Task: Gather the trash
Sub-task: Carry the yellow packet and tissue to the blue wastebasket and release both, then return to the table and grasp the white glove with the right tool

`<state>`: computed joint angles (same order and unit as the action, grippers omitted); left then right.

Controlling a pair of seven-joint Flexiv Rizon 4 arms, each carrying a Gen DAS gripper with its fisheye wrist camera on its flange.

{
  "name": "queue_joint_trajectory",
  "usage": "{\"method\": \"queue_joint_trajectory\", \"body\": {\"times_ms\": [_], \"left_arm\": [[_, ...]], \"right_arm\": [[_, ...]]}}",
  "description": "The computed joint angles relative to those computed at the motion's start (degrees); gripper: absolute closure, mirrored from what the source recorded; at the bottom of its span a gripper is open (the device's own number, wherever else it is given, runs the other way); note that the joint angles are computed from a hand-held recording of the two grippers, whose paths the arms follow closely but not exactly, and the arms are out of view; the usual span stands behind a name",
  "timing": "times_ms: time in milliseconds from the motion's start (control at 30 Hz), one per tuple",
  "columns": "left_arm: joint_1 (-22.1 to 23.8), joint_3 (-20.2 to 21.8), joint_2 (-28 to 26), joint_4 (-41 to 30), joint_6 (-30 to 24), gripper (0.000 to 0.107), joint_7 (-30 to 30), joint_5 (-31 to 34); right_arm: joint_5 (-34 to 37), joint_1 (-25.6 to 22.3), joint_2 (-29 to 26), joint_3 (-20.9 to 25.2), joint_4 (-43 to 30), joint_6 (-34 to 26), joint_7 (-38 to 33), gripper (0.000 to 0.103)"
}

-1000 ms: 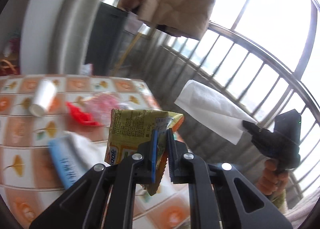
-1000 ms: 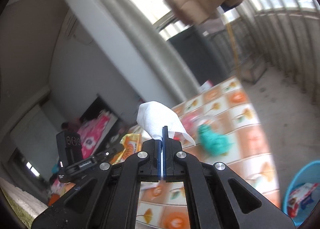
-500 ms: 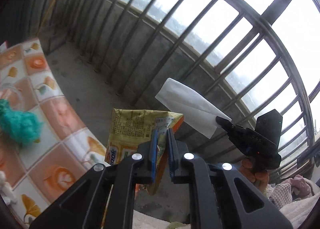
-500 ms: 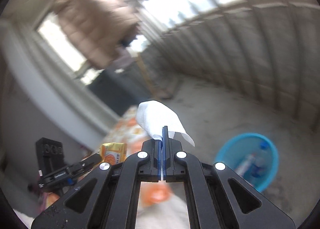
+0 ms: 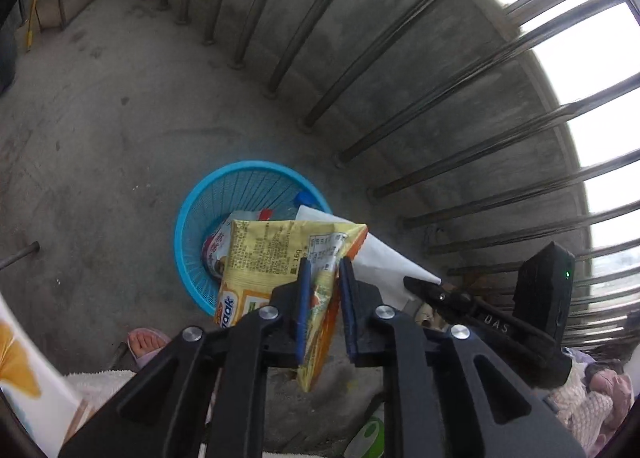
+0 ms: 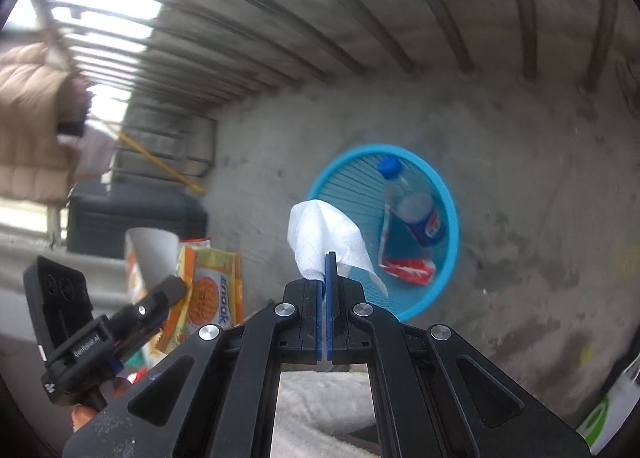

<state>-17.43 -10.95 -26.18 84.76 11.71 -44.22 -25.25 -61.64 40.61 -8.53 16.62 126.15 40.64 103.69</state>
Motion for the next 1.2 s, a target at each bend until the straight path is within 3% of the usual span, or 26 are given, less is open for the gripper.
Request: {"method": "queue_joint_trajectory", "body": {"times_ms": [67, 167, 200, 233, 267, 367, 500, 667, 800, 933, 1033, 1100, 1200], "left_arm": [[-1.25, 0.25, -1.51, -1.22, 0.75, 0.092, -1.72, 2.14], [-3.66, 0.75, -4.44, -3.02, 2.34, 0.076, -5.68, 6.05], [-3.79, 1.05, -4.94, -3.25, 2.4, 0.065, -6.34, 7.05], [-4.06, 1.27, -5.57, -3.75, 2.43, 0.059, -7.48, 7.92], [-4.46, 1.32, -6.22, -4.36, 2.61, 0.058, -8.87, 8.43], [-3.64, 0.93, -6.12, -4.07, 2.88, 0.053, -8.96, 7.98], [-2.4, 0.32, -4.84, -3.17, 4.81, 0.047, -7.28, 6.12], [-0.74, -0.3, -3.04, -3.13, 5.09, 0.044, -5.61, 2.94], [1.88, -0.64, 0.16, -2.07, 4.36, 0.042, -1.81, -1.5], [4.83, -0.01, 3.58, -0.82, 3.24, 0.041, 2.87, -5.83], [8.01, 1.0, 6.28, 0.72, 2.64, 0.035, 8.07, -10.44], [11.58, 1.64, 7.51, 1.94, 0.54, 0.03, 12.67, -16.88], [15.21, 3.9, 9.22, 4.2, 0.78, 0.026, 16.04, -23.01]], "right_arm": [[-2.66, -1.1, -1.12, -1.2, 1.57, 3.91, 3.84, 0.1], [-5.36, -2.79, -2.6, -2.55, 3.61, 8.62, 6.03, 0.095], [-7.46, -3.48, -3.2, -3.28, 4.25, 11.2, 7.6, 0.085], [-9.36, -4.12, -3.67, -3.9, 4.81, 13.37, 9.16, 0.072], [-10.5, -4.76, -4.6, -4.41, 5.19, 15.28, 10.28, 0.066], [-12.07, -5.02, -5.38, -5.01, 5.87, 16.93, 13.06, 0.059], [-13.58, -4.44, -4.68, -4.28, 6.2, 14.01, 15.21, 0.049], [-12.28, -3.84, -2.93, -2.8, 6.48, 9.85, 13.34, 0.048], [-11.4, -3.96, -2.8, -2.43, 6.75, 10.22, 13.78, 0.048], [-10.08, -3.46, -3.2, -2.3, 6.31, 10.51, 13.7, 0.057], [-5.2, -2.27, -2.8, -1.15, 4.66, 7.7, 7.6, 0.058], [-1.33, -1.25, -2.47, -0.42, 3.09, 5.18, 2.38, 0.057], [6.28, 0.52, -2.06, 0.86, -0.67, -0.64, -8.38, 0.055]]}}
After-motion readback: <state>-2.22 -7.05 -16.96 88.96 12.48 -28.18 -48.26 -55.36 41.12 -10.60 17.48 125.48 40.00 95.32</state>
